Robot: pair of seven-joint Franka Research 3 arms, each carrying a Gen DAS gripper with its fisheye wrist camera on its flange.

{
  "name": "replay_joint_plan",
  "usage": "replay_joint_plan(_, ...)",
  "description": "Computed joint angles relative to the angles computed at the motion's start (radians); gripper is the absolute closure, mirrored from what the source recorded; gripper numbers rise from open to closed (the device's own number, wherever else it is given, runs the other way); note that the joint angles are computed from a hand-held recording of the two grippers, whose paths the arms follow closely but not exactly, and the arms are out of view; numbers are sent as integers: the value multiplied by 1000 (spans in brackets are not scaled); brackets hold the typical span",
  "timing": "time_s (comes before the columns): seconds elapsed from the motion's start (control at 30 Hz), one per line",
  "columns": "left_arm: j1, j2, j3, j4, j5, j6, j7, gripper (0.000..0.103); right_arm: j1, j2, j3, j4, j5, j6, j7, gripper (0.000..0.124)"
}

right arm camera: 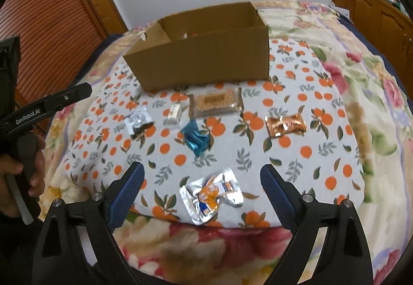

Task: Organize snacks
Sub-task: 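Grasp the silver orange-printed pouch with the right tool while the left tool moves to the white packet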

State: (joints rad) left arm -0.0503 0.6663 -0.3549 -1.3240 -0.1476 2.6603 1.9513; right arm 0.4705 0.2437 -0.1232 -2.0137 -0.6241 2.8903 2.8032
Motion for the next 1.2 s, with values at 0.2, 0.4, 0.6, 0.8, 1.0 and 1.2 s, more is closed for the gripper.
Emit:
replay_joint_plan(0.2, 9, 14, -15, 7, -14, -12, 6, 3, -22, 44, 29, 3, 109, 1, -61, 31)
replay_joint_plan(0.4, 3, 36, -7, 45, -39, -49, -28, 3, -33, 90, 57, 32, 287, -41, -219, 41)
replay_joint_plan(0.6, 3, 40, -1, 51, -41, -49, -42, 3, -29, 134, 61, 75, 405, -124, -306, 45)
replay_joint_plan(0.8, -6, 54, 6, 68, -24, -64, -48, 3, -32, 181, 58, 123, 471, -177, -347, 50)
replay_joint_plan(1.0, -17, 78, 15, 100, -11, -99, -55, 3, 23, 221, 8, 189, 388, -243, -330, 56)
replay_joint_plan(1.2, -46, 117, 46, 154, 32, -135, -84, 3, 22, 229, -6, 192, 339, -213, -314, 70)
